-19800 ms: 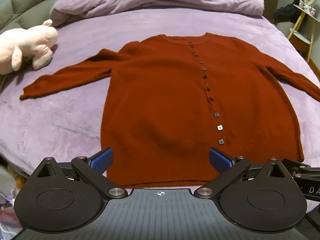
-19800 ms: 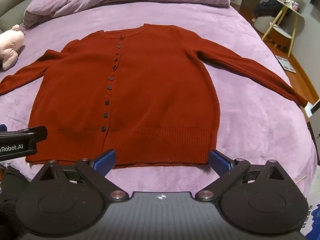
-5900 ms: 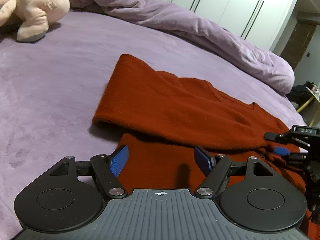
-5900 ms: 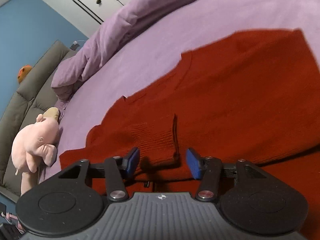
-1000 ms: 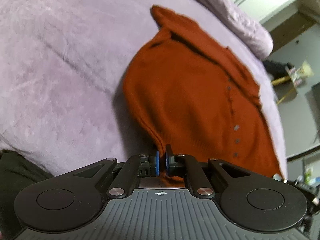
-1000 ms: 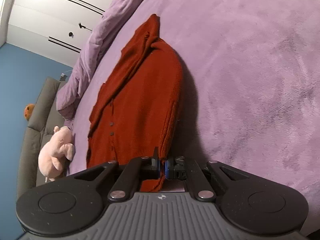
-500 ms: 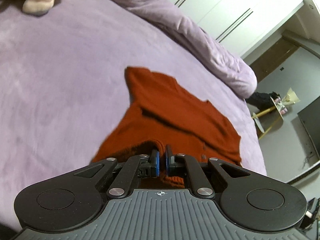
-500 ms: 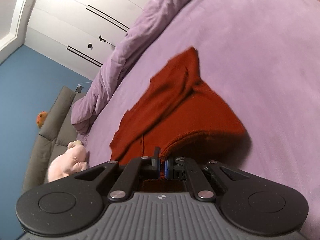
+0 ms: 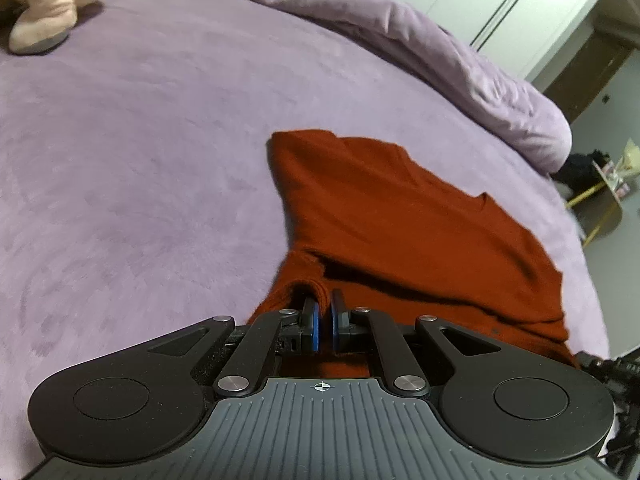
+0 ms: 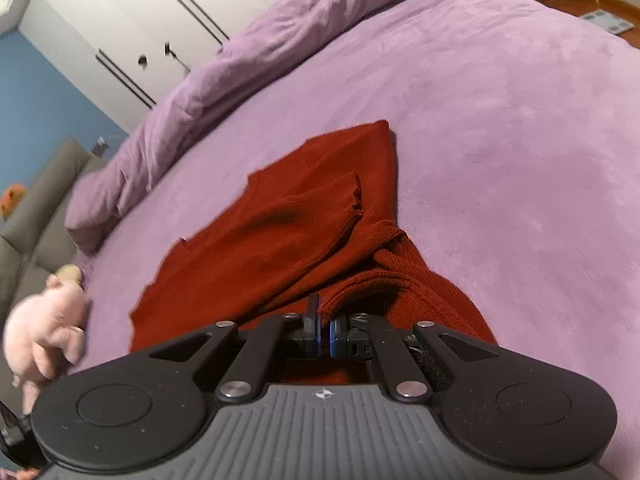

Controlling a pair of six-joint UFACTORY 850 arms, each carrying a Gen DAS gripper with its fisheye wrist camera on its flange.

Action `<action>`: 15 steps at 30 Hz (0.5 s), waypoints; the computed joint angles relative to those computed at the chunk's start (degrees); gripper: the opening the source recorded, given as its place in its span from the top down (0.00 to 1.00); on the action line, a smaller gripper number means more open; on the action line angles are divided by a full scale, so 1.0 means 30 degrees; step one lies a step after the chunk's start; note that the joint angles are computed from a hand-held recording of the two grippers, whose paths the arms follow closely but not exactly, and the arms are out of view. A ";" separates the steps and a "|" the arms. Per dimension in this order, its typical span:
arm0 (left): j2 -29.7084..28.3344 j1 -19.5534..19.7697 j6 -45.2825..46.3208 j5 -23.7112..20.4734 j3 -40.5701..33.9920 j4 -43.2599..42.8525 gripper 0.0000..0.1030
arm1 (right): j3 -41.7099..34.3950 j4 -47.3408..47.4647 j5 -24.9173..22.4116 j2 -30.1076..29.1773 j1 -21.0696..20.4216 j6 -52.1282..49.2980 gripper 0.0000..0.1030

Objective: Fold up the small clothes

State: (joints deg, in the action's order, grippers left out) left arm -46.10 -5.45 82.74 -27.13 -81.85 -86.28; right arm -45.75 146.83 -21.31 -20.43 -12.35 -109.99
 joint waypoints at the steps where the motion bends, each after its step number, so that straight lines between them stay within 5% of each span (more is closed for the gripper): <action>1: -0.0019 -0.0016 0.0303 0.0062 0.0066 -0.0359 0.91 | -0.0158 -0.0430 0.0012 -0.0207 -0.0035 0.0180 0.97; 3: 0.0215 0.0073 0.1892 -0.0120 0.0605 -0.2092 0.76 | -0.0131 -0.0361 -0.0138 -0.0257 -0.0102 -0.0278 0.94; 6: 0.0920 0.0434 0.6102 -0.1009 0.1851 -0.5332 0.53 | 0.1022 0.4038 -0.1083 0.0674 -0.0033 -0.5315 0.87; 9: 0.0984 0.0605 0.8073 -0.1342 0.2079 -0.5149 0.46 | 0.1916 0.5028 -0.1780 0.1354 -0.0122 -0.8496 0.67; 15: 0.0516 0.0050 0.8402 0.0594 0.1595 -0.3467 0.46 | 0.0720 0.6448 0.1010 0.0416 0.0481 -1.3206 0.67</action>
State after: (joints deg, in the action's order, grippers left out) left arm -44.55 -5.30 107.95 -25.35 -77.06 -96.68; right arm -43.59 166.18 -18.28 -19.18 -10.90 -149.61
